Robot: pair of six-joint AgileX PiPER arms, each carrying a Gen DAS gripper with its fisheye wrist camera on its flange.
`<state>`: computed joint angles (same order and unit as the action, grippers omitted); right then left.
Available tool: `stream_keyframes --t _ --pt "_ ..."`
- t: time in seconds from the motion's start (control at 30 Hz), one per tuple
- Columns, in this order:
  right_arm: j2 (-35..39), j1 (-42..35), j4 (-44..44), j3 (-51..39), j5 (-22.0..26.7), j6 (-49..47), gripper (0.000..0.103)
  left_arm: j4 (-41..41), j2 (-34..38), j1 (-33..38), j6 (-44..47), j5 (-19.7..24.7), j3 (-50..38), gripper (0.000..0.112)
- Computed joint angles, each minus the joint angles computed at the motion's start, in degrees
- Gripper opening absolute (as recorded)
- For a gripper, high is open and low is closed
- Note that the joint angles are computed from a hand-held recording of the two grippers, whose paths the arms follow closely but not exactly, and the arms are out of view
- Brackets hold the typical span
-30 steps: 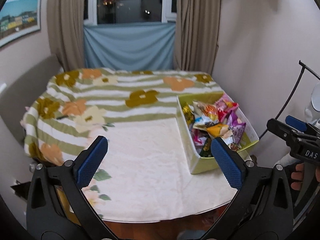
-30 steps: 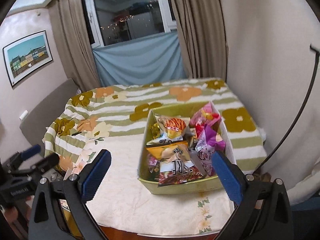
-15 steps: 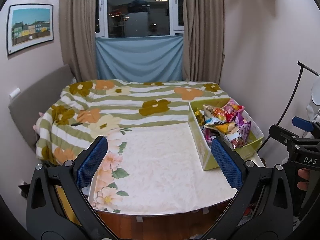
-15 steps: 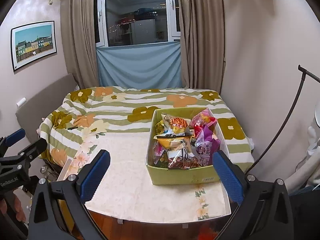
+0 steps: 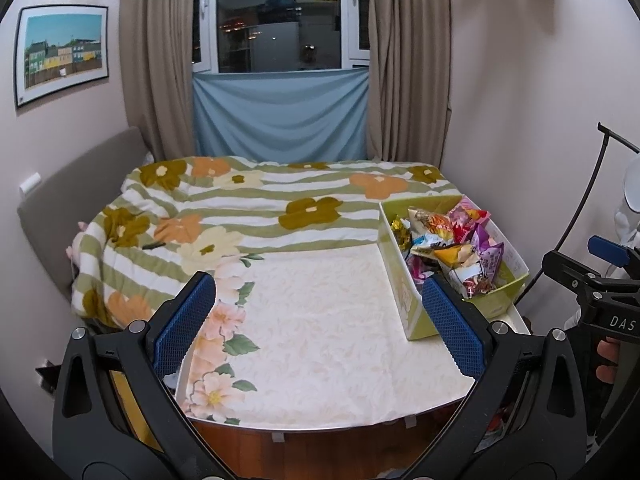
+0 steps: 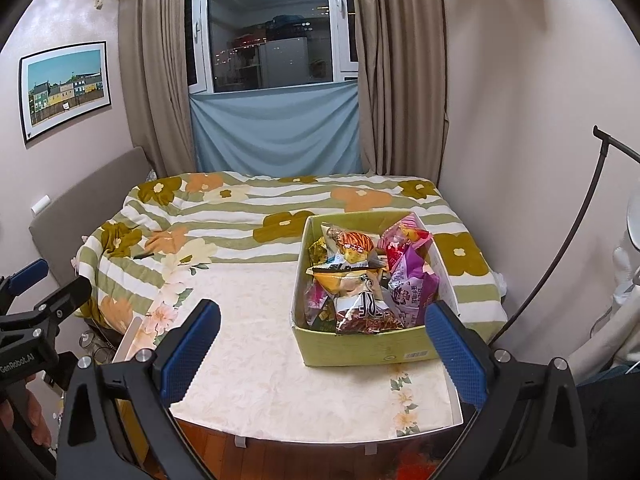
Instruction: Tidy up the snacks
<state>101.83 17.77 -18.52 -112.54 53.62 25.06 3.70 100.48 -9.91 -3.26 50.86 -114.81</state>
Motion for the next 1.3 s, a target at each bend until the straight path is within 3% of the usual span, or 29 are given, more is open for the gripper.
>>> stream_keyframes --t 0.8,1.3 --pt "0.74 -0.55 0.58 -0.59 0.29 -0.33 0.102 0.25 1.5 -0.14 -0.18 0.0 -1.55 0.103" --pt "1.23 -0.36 0.23 -0.86 0.49 0.04 0.102 -1.2 6.6 0.88 0.51 2.93 -9.35 0.103"
